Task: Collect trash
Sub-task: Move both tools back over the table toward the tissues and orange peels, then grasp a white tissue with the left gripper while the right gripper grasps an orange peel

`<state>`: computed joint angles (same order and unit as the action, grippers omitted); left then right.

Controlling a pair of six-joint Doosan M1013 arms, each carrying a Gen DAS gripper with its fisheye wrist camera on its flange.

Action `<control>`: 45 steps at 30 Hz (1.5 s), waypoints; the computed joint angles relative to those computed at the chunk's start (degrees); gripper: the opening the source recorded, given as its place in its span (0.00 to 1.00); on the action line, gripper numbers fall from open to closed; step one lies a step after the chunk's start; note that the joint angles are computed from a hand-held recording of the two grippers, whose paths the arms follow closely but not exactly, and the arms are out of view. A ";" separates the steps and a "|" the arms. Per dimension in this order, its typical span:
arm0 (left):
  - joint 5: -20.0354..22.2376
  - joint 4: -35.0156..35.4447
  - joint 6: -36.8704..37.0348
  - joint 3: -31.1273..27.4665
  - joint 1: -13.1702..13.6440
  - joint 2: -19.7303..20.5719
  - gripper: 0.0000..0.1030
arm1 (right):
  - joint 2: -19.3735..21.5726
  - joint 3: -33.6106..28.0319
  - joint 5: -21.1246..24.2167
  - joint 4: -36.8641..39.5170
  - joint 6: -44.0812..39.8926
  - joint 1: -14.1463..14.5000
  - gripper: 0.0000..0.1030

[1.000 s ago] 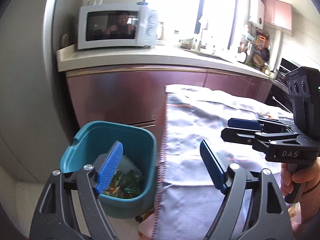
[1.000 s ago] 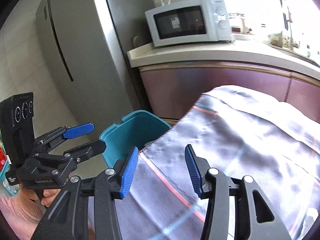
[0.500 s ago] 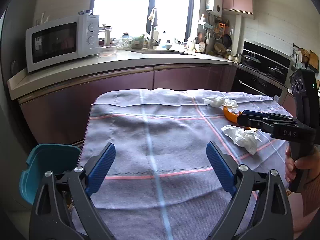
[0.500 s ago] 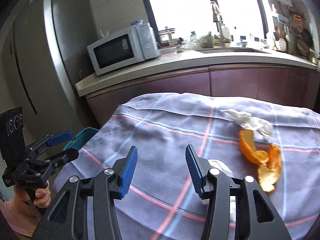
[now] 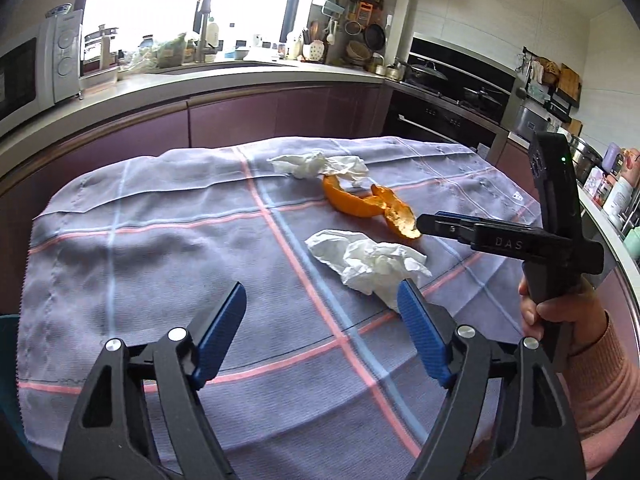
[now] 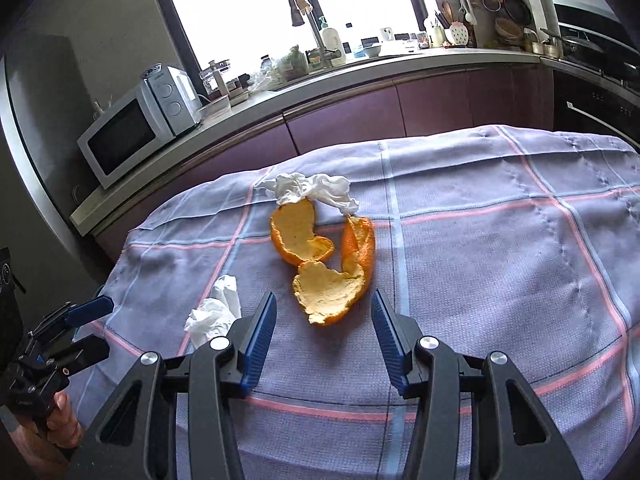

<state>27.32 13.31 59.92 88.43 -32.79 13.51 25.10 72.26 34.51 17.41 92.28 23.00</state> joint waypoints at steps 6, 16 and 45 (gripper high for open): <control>2.97 -6.25 5.18 -4.41 -0.04 3.49 0.72 | 1.69 -2.72 3.07 0.20 0.52 -0.61 0.46; 8.82 -12.52 9.10 -9.55 0.57 7.86 0.63 | 4.59 -6.92 7.90 0.52 0.82 -1.27 0.34; 3.41 -14.17 8.77 -4.55 1.69 3.59 0.10 | -0.96 2.51 -1.60 20.21 -7.75 -3.54 0.05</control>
